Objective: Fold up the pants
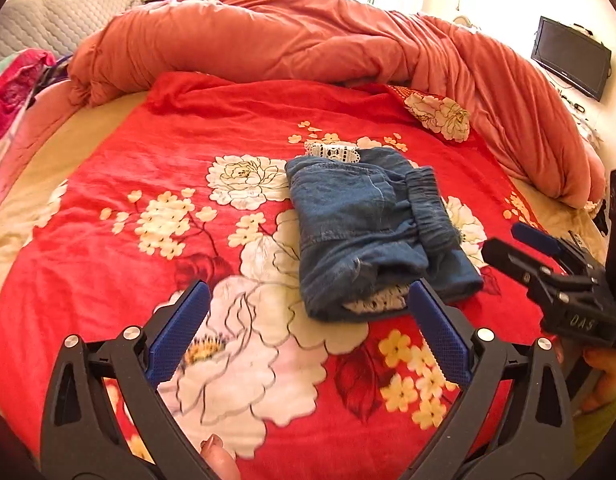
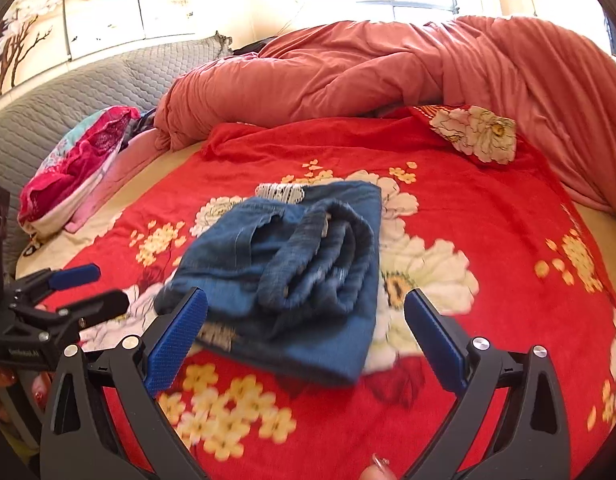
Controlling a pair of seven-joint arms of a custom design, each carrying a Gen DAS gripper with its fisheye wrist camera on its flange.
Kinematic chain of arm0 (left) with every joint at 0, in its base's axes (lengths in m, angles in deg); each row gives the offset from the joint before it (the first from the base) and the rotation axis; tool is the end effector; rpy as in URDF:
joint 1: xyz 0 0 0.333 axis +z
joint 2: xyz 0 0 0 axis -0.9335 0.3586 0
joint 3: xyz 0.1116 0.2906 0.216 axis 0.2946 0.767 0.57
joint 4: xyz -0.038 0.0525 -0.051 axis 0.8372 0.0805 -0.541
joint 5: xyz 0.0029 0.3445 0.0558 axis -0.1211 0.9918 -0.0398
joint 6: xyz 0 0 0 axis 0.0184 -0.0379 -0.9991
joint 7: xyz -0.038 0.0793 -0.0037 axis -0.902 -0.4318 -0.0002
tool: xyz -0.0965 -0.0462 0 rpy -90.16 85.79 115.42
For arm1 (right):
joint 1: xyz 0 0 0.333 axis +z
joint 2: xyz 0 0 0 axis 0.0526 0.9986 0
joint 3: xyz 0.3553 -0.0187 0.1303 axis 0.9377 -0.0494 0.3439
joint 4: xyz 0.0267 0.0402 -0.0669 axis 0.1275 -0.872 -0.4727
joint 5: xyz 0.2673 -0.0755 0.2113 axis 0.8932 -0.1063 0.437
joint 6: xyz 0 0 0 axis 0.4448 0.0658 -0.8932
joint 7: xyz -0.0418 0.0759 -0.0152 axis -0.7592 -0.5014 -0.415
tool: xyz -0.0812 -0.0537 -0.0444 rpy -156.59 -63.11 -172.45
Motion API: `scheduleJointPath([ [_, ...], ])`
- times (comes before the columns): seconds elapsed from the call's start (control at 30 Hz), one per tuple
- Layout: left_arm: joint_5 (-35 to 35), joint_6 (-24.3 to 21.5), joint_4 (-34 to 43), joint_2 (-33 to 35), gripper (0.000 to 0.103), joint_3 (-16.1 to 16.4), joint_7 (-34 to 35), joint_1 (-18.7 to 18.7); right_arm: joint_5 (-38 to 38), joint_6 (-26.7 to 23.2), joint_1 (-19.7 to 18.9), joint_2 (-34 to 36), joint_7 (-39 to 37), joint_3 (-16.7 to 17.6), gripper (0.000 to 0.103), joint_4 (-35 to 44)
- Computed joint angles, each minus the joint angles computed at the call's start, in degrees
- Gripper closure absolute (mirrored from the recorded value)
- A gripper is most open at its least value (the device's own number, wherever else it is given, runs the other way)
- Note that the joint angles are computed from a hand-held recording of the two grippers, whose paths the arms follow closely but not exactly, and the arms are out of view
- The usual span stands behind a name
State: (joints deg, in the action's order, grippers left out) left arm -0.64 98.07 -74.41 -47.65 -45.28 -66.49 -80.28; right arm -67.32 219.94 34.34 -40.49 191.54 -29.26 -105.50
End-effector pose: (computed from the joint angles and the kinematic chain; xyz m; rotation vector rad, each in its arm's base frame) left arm 0.5359 -0.2028 0.5142 -1.8647 1.6671 -0.8626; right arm 0.6027 0.3819 0.4901 -1.8357 1.2317 -0.4635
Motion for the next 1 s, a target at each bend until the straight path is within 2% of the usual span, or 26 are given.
scheduleJointPath([
  [0.03,1.2,-0.3,-0.7,-0.5,0.01,0.2,-1.6,-0.4,0.1,0.9,1.1,-0.6,0.5,-1.2,0.005,-1.4],
  [0.1,1.8,-0.5,-1.6,-1.0,0.01,-0.2,-2.9,-0.5,0.5,3.0,5.5,-2.0,2.4,-6.3,0.005,-4.8],
  [0.2,2.3,-0.7,-3.7,-1.8,0.01,-0.9,-4.8,-0.5,0.9,4.0,8.1,-3.4,2.5,-9.0,0.005,-8.3],
  [0.37,4.1,-1.2,-6.2,-3.0,0.01,-2.2,-8.4,-0.4,2.9,5.7,16.6,-4.2,2.4,-18.1,0.005,-12.6],
  [0.47,5.2,-2.1,-7.0,-3.4,0.01,-3.0,-9.7,-0.4,4.6,6.7,19.6,-4.6,1.4,-21.1,0.005,-14.3],
  [0.7,8.5,-2.5,-8.2,-4.0,0.01,-3.8,-14.0,0.2,10.6,9.2,24.5,-4.7,-3.1,-25.0,0.005,-16.8],
  [0.8,8.0,-2.6,-8.1,-3.7,0.01,-4.1,-13.6,0.4,12.1,9.3,22.9,-4.9,-4.9,-22.6,0.005,-17.1],
  [0.93,7.8,-2.4,-8.0,-3.3,0.01,-4.0,-13.4,0.4,14.2,9.0,22.8,-4.7,-7.0,-22.0,0.005,-16.7],
  [1.0,8.0,-2.3,-8.0,-3.2,0.01,-3.9,-13.6,0.3,14.4,8.9,21.3,-4.9,-7.5,-20.3,0.005,-16.6],
])
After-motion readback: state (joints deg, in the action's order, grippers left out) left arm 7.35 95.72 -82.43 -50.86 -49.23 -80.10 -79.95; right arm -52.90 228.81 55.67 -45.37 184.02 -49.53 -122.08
